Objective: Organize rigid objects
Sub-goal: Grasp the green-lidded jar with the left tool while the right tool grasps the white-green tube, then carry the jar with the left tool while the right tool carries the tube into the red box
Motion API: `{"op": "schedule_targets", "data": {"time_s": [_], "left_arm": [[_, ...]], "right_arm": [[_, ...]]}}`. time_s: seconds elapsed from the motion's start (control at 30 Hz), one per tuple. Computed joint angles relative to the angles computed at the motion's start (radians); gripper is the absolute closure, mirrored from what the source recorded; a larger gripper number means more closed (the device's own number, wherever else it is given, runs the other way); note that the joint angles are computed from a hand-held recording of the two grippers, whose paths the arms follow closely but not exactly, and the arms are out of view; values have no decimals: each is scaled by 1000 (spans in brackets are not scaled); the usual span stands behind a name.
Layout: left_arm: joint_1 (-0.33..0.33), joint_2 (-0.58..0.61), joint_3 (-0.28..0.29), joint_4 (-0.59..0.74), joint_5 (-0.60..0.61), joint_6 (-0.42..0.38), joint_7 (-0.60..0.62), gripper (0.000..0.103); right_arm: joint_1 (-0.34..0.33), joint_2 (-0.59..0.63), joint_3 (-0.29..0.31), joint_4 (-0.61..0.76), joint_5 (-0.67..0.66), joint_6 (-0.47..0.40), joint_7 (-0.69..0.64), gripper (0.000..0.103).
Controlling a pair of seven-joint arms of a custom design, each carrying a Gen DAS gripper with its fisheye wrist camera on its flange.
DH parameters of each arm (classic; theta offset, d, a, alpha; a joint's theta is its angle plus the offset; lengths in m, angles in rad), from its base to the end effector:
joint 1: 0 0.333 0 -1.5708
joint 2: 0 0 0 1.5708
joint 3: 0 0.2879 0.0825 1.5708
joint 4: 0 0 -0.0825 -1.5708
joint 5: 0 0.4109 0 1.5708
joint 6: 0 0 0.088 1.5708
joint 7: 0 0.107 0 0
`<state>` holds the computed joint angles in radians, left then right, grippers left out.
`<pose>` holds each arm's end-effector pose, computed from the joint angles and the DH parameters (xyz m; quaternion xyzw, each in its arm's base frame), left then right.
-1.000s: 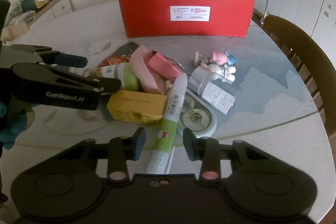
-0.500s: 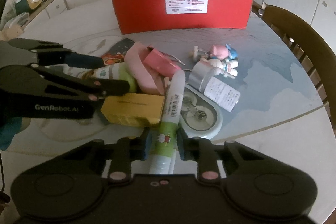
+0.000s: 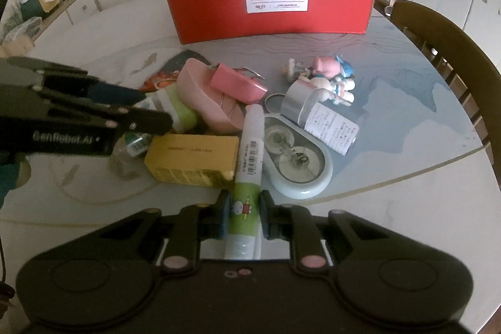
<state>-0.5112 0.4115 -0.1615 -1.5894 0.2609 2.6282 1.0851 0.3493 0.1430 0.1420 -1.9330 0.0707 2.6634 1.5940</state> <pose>0.5787 -0.4481 0.4355 -0.5481 0.7738 -0.2900 0.1298 0.5795 0.3043 0.4400 -0.7992 0.5255 -0.1166 0.2675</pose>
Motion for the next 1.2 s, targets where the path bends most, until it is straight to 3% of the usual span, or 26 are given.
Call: {"op": "schedule_targets", "data": {"time_s": [0.07,0.27,0.7,0.93,1.2], "left_arm": [[-4,43,0,65,-60,-95,34,57],[-40,45,22,68,46,-117,-43,60],[-31,-62,-1,-23,101,-162,-236,61],[-19,-103,-18,-27,133,-165,-293,61],[-27,-68,-15,82,179,-217,-323,61]], "right_arm": [[-1,4,2,3,7,1,-9,83],[2,-9,-1,-14,-11,14,5,86],[-7,-86,-4,-50,130,38,-62,86],[-9,-95,-19,1,171,-7,-103,86],[-31,-29,-25,154,176,-71,-120,86]]}}
